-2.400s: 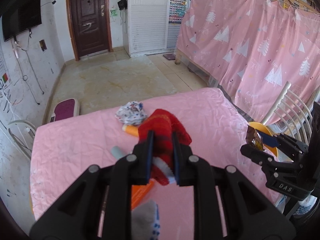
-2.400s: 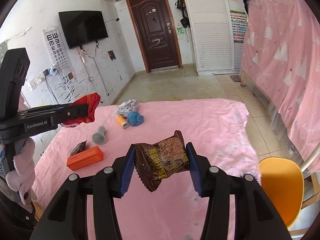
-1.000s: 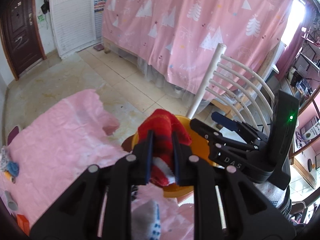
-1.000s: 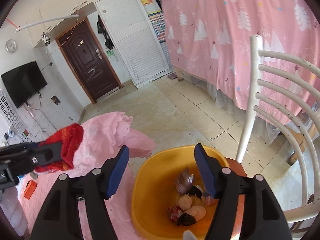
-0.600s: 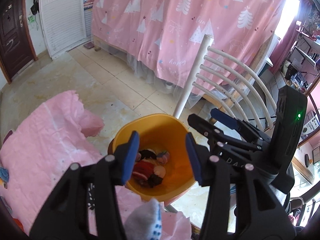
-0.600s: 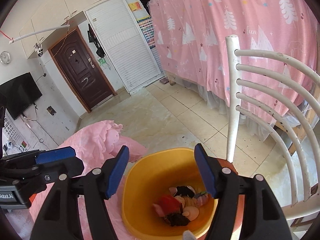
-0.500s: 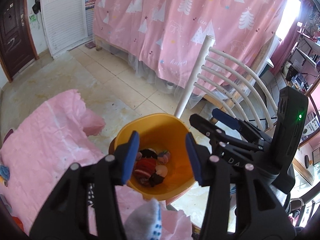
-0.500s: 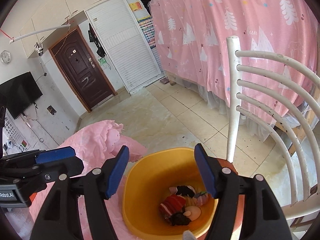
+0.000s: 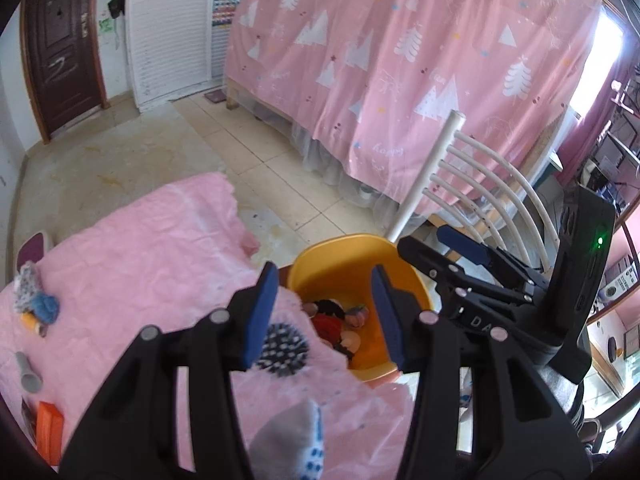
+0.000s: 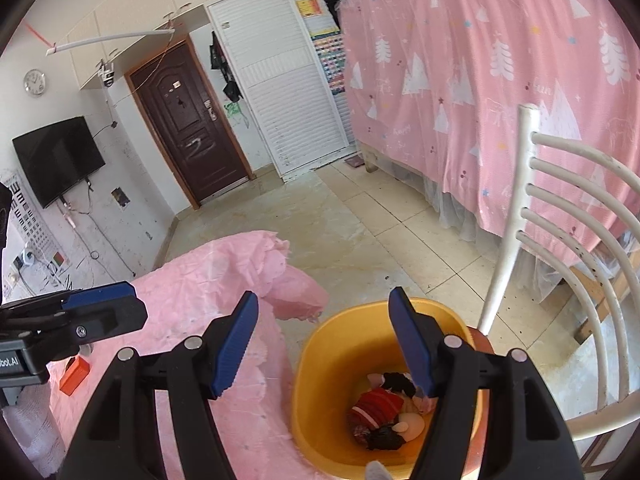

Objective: Collect trash
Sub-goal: 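Withdraw both open tools from the bin back over the bed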

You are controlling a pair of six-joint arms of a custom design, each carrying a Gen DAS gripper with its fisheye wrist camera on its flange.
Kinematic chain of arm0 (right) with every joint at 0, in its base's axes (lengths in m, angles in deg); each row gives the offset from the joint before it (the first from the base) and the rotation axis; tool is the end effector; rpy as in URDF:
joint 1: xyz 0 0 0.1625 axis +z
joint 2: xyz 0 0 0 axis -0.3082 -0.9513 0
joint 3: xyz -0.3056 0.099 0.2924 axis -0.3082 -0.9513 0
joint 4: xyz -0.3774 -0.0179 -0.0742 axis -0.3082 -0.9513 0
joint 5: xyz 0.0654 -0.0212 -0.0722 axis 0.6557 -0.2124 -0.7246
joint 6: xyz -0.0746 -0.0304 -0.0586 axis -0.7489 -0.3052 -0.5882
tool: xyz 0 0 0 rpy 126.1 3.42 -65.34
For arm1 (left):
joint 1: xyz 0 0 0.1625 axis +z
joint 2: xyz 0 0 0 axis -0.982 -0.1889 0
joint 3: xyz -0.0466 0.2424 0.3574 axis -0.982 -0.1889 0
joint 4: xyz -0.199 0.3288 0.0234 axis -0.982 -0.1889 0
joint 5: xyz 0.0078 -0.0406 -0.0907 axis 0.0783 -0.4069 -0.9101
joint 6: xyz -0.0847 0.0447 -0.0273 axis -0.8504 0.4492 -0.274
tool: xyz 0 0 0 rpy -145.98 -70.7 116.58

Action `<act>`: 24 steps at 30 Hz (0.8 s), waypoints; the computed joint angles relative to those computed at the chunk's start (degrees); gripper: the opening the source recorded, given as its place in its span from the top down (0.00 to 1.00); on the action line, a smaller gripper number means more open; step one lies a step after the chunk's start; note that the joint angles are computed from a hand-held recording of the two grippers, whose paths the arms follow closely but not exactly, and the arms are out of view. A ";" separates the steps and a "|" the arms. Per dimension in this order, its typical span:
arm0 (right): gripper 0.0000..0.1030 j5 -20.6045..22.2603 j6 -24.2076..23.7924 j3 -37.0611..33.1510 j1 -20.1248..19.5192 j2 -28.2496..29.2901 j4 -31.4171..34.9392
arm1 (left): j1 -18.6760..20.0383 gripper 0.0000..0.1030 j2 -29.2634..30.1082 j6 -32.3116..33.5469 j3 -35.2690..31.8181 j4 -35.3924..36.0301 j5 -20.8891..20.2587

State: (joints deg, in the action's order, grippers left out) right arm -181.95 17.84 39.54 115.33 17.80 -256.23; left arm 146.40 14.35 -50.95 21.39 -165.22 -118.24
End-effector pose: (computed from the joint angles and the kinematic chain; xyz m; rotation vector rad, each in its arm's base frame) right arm 0.1602 -0.6254 0.0609 -0.0312 -2.2179 1.3640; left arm -0.1478 -0.7570 0.1881 1.2654 2.5801 -0.3524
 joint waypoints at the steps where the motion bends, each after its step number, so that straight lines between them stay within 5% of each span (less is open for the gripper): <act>1: 0.44 -0.06 -0.23 -0.83 0.31 0.28 0.91 | 0.37 0.55 -0.30 -0.19 -0.28 0.05 0.05; 24: 0.41 -1.47 -3.50 -32.40 9.27 16.82 28.03 | 9.99 0.49 -6.18 -1.77 -6.91 -0.25 2.71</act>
State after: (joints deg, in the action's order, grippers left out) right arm -183.42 14.34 7.14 124.60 34.61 -228.20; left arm 156.39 8.17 -52.72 14.48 -165.47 -115.53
